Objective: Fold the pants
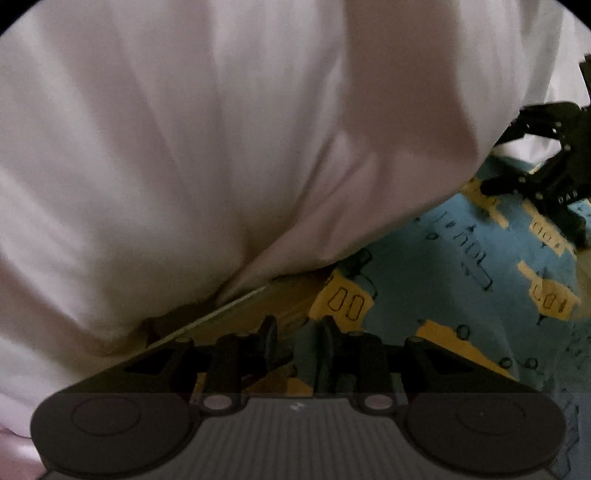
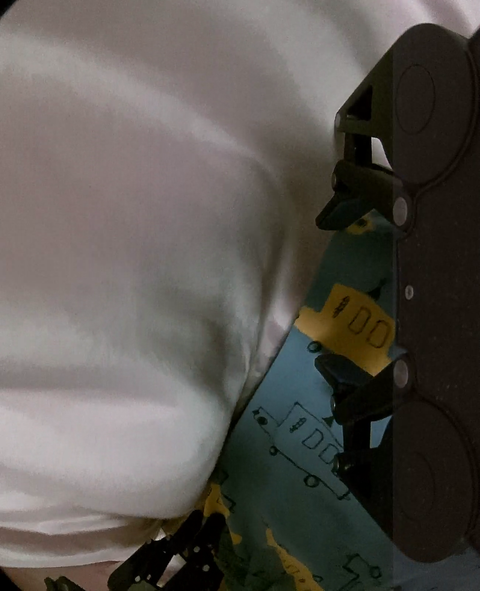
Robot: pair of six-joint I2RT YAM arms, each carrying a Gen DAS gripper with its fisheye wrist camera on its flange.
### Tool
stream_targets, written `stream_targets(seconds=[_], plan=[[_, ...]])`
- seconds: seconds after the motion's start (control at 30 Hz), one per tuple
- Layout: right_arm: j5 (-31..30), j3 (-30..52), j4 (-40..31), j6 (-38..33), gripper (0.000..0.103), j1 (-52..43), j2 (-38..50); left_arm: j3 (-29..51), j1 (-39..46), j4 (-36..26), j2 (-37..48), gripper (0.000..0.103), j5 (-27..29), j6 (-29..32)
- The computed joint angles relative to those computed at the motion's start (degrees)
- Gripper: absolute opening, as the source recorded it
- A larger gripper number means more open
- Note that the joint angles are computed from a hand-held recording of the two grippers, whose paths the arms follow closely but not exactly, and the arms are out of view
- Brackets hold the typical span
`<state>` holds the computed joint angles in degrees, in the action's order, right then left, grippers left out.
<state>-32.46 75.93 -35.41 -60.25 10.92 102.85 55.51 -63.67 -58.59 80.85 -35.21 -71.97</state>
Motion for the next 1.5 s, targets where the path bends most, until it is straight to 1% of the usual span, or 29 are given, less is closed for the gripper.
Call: stream_targets(seconds=[0.03,0.1,0.2,0.23,0.27,0.3,0.33,0.37,0.4,0.43,0.47,0.5,0.53,0.57,0.73,0.8,0.83,0.87,0.9,0.93,0.97,1.07,1.2,1.27,1.33,1.4,1.43,1.47,1.5], plan=[[0.2,2.1,-2.5,-0.6,0.076,0.0,1.0,-0.2,-0.4,-0.2,-0.4,0.024,0.1,-0.2],[1.3,8.1,-7.9,0.5,0.076,0.9,4.5,0.3,-1.0,-1.2,-0.5,0.017,0.6,0.4],[3.0,14.5,-12.7,1.7,0.077,1.3,8.1,3.1,-1.6,-4.2,2.3,0.008,0.7,1.0],[3.8,16.2,-14.4,1.3,0.076,1.5,9.0,4.4,-1.8,-5.6,3.7,0.005,0.5,0.9],[4.3,18.3,-16.8,0.3,0.072,1.7,10.1,5.5,-2.0,-6.7,4.9,0.005,0.4,0.7],[4.8,19.7,-18.5,-0.3,0.067,1.8,10.9,6.3,-2.0,-7.2,5.9,0.003,0.4,0.7],[5.0,20.5,-19.4,-0.5,0.056,1.8,11.2,7.0,-2.0,-7.8,6.7,0.002,0.3,0.3],[4.6,21.8,-21.2,-0.8,0.048,1.5,11.7,7.6,-2.1,-8.3,7.2,0.002,0.2,-0.2],[4.3,22.4,-22.2,-0.9,0.044,1.2,11.9,8.0,-2.2,-8.7,7.6,0.001,0.2,-0.8],[3.7,22.4,-22.4,-0.8,0.033,0.9,11.8,8.7,-2.1,-9.0,8.4,0.001,0.1,-1.2],[3.3,21.7,-22.0,-0.9,0.022,0.5,11.3,9.2,-2.3,-9.8,8.7,0.001,0.1,-1.8],[3.4,19.9,-20.2,-1.0,0.014,0.3,10.1,9.8,-2.5,-10.7,9.1,0.001,-0.1,-2.3],[3.5,18.1,-18.4,-1.1,0.003,0.2,9.1,10.4,-2.8,-11.6,9.6,0.001,-0.4,-2.8],[3.3,16.8,-17.7,-1.4,0.001,-0.3,8.2,11.0,-3.0,-12.5,9.9,0.001,-0.7,-3.5],[2.7,11.8,-14.5,-2.5,0.0,-1.4,4.4,14.2,-4.6,-16.3,12.0,0.001,-1.5,-6.2],[1.4,11.8,-15.2,-3.1,0.0,-1.9,3.7,15.1,-5.0,-16.9,13.1,0.001,-2.2,-7.2],[0.9,11.4,-14.9,-2.3,0.004,-1.4,3.1,14.3,-4.7,-16.8,12.1,0.001,-2.4,-7.3],[-0.7,11.6,-15.9,-2.5,0.021,-1.9,2.7,14.4,-4.8,-16.7,12.2,0.001,-2.5,-7.8],[-2.4,13.2,-18.2,-2.3,0.031,-1.9,3.4,14.3,-5.1,-16.8,12.1,0.001,-2.7,-8.3],[-3.4,14.4,-19.8,-1.9,0.049,-1.0,4.1,14.3,-5.5,-17.2,12.1,0.001,-3.0,-8.6],[-4.1,16.5,-21.8,-2.9,0.055,-1.0,5.3,13.3,-5.2,-16.6,11.7,0.001,-3.8,-7.9],[-2.1,16.8,-22.3,-4.5,0.055,2.0,5.9,12.3,-7.1,-16.9,10.8,0.001,-4.9,-9.6],[1.9,19.9,-25.5,-6.1,0.059,4.3,8.5,9.8,-7.0,-14.5,9.8,0.001,-5.1,-9.7],[2.4,23.1,-28.3,-6.3,0.063,4.3,10.8,9.9,-8.0,-15.8,9.5,0.001,-5.4,-11.6],[2.5,27.2,-31.9,-5.7,0.062,4.0,13.6,9.9,-8.3,-16.0,9.9,0.001,-6.1,-11.7],[1.6,28.7,-33.6,-5.4,0.054,3.5,14.5,10.2,-8.4,-16.3,10.3,0.001,-6.3,-11.6],[1.0,27.8,-33.0,-6.0,0.04,3.2,13.7,10.4,-8.4,-16.6,10.5,0.001,-6.5,-11.6],[0.9,25.3,-30.7,-6.4,0.031,3.2,11.8,10.8,-8.6,-17.1,10.8,0.001,-6.7,-11.7],[1.2,23.5,-29.0,-6.6,0.028,3.2,10.5,11.2,-8.8,-17.8,10.9,0.001,-6.9,-11.7]])
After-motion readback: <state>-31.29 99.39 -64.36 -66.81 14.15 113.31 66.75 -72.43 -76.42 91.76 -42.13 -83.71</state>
